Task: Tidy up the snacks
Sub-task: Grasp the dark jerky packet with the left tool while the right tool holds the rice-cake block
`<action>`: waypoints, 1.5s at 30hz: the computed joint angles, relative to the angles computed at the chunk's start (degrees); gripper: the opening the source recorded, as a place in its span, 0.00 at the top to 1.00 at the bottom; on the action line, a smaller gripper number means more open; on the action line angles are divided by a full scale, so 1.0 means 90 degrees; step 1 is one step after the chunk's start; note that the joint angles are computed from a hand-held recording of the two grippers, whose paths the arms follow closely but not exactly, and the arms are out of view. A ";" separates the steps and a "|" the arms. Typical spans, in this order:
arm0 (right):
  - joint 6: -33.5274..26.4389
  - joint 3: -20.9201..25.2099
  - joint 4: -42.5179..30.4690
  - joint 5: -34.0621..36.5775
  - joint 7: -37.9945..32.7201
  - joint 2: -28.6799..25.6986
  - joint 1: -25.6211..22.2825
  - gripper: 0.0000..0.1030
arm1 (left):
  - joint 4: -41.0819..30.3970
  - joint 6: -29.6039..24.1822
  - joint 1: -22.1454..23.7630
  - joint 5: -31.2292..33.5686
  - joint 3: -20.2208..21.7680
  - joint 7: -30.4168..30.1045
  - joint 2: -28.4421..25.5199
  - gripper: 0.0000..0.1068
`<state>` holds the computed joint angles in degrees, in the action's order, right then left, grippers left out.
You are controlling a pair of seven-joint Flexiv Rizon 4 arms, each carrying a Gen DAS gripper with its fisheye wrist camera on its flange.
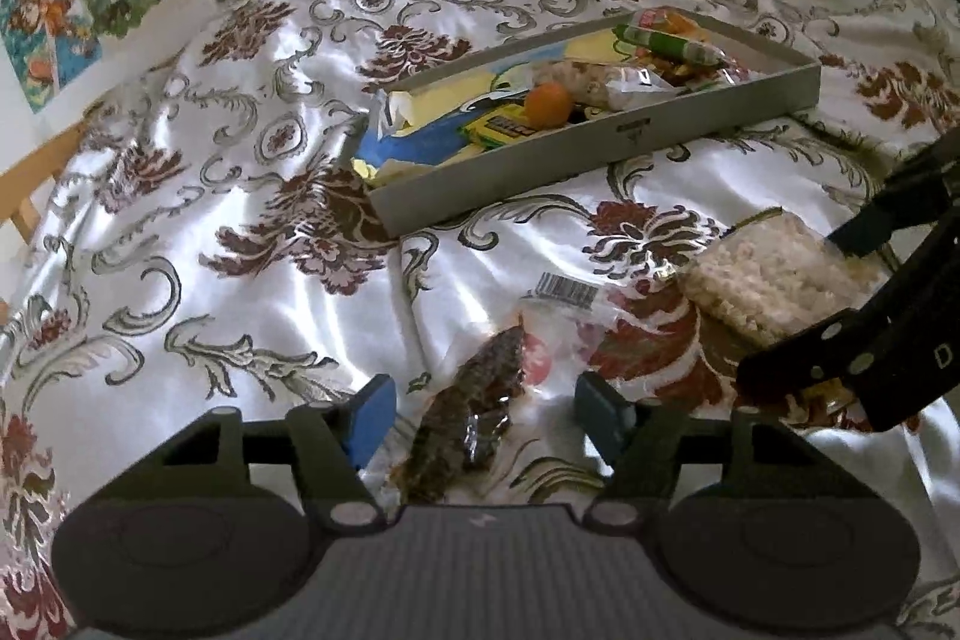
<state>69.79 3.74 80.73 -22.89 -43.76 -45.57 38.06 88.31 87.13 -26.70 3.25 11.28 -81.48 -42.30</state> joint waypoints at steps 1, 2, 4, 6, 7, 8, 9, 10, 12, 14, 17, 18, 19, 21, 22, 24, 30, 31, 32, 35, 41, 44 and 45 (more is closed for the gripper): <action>0.0025 -0.0027 0.0026 -0.0015 0.0016 0.0010 0.0016 0.16 | -0.0011 -0.0001 -0.0051 0.0022 0.0062 -0.0023 -0.0007 0.35; 0.0024 -0.0060 0.0044 -0.0034 0.0042 0.0021 0.0036 0.17 | -0.0011 -0.0014 -0.0067 0.0032 0.0082 -0.0034 -0.0002 0.35; 0.0046 -0.0147 0.0111 -0.0104 0.0116 0.0058 0.0090 0.21 | 0.0005 -0.0055 -0.0097 0.0046 0.0115 -0.0070 0.0028 0.37; 0.0118 -0.0186 0.0174 -0.0135 0.0197 0.0085 0.0103 0.23 | 0.0009 -0.0101 -0.0159 0.0078 0.0194 -0.0142 0.0054 0.38; 0.0155 -0.0193 0.0201 -0.0147 0.0223 0.0093 0.0101 0.23 | 0.0014 -0.0115 -0.0184 0.0111 0.0238 -0.0175 0.0066 0.39; 0.0202 -0.0206 0.0226 -0.0167 0.0242 0.0096 0.0103 0.23 | 0.0007 -0.0129 -0.0261 0.0152 0.0337 -0.0251 0.0070 0.39; 0.0261 -0.0221 0.0257 -0.0190 0.0258 0.0099 0.0105 0.23 | -0.0009 -0.0143 -0.0343 0.0197 0.0446 -0.0344 0.0066 0.40; 0.0319 -0.0237 0.0282 -0.0212 0.0272 0.0097 0.0108 0.23 | -0.0020 -0.0164 -0.0411 0.0238 0.0537 -0.0437 0.0066 0.40; 0.0435 -0.0304 0.0346 -0.0272 0.0321 0.0107 0.0141 0.24 | -0.0037 -0.0187 -0.0535 0.0335 0.0702 -0.0632 0.0068 0.40; 0.0520 -0.0382 0.0405 -0.0364 0.0348 0.0127 0.0188 0.24 | -0.0058 -0.0225 -0.0607 0.0465 0.0803 -0.0738 0.0083 0.41; 0.0641 -0.0436 0.0475 -0.0462 0.0343 0.0139 0.0205 0.24 | -0.0098 -0.0290 -0.0669 0.0638 0.0897 -0.0904 0.0098 0.41; 0.0665 -0.0415 0.0477 -0.0454 0.0341 0.0131 0.0186 0.24 | -0.0104 -0.0328 -0.0614 0.0658 0.0827 -0.0912 0.0112 0.41; 0.0679 -0.0383 0.0479 -0.0436 0.0330 0.0127 0.0161 0.24 | -0.0104 -0.0356 -0.0497 0.0668 0.0680 -0.0856 0.0124 0.41; 0.0709 -0.0338 0.0463 -0.0392 0.0322 0.0108 0.0123 0.23 | -0.0118 -0.0404 -0.0305 0.0657 0.0444 -0.0782 0.0107 0.41; 0.0722 -0.0322 0.0456 -0.0373 0.0317 0.0101 0.0110 0.23 | -0.0102 -0.0386 -0.0195 0.0627 0.0312 -0.0750 0.0103 0.40; 0.0765 -0.0315 0.0446 -0.0353 0.0300 0.0081 0.0100 0.22 | -0.0053 -0.0349 0.0008 0.0530 0.0072 -0.0680 0.0119 0.39; 0.0893 -0.0421 0.0419 -0.0329 0.0306 0.0011 0.0163 0.24 | 0.0142 -0.0227 0.0435 0.0058 -0.0512 -0.0311 0.0183 0.58; 0.0917 -0.0484 0.0430 -0.0362 0.0333 0.0015 0.0204 0.25 | 0.0103 -0.0269 0.0348 0.0141 -0.0406 -0.0428 0.0190 0.58; 0.0941 -0.0542 0.0446 -0.0388 0.0373 0.0021 0.0241 0.25 | 0.0068 -0.0281 0.0224 0.0181 -0.0261 -0.0451 0.0179 0.59; 0.1033 -0.0704 0.0530 -0.0468 0.0521 0.0057 0.0339 0.25 | 0.0046 -0.0308 0.0078 0.0239 -0.0106 -0.0471 0.0174 0.63; 0.1295 -0.1106 0.0762 -0.0676 0.0932 0.0182 0.0539 0.25 | 0.0093 -0.0306 -0.0029 0.0178 0.0001 -0.0780 0.0260 0.70; 0.1408 -0.1163 0.0832 -0.0724 0.1046 0.0225 0.0544 0.25 | 0.0046 -0.0415 -0.0139 0.0186 0.0132 -0.1008 0.0270 0.70; 0.1420 -0.1183 0.0846 -0.0747 0.1065 0.0234 0.0551 0.25 | 0.0024 -0.0443 -0.0191 0.0223 0.0200 -0.1096 0.0265 0.70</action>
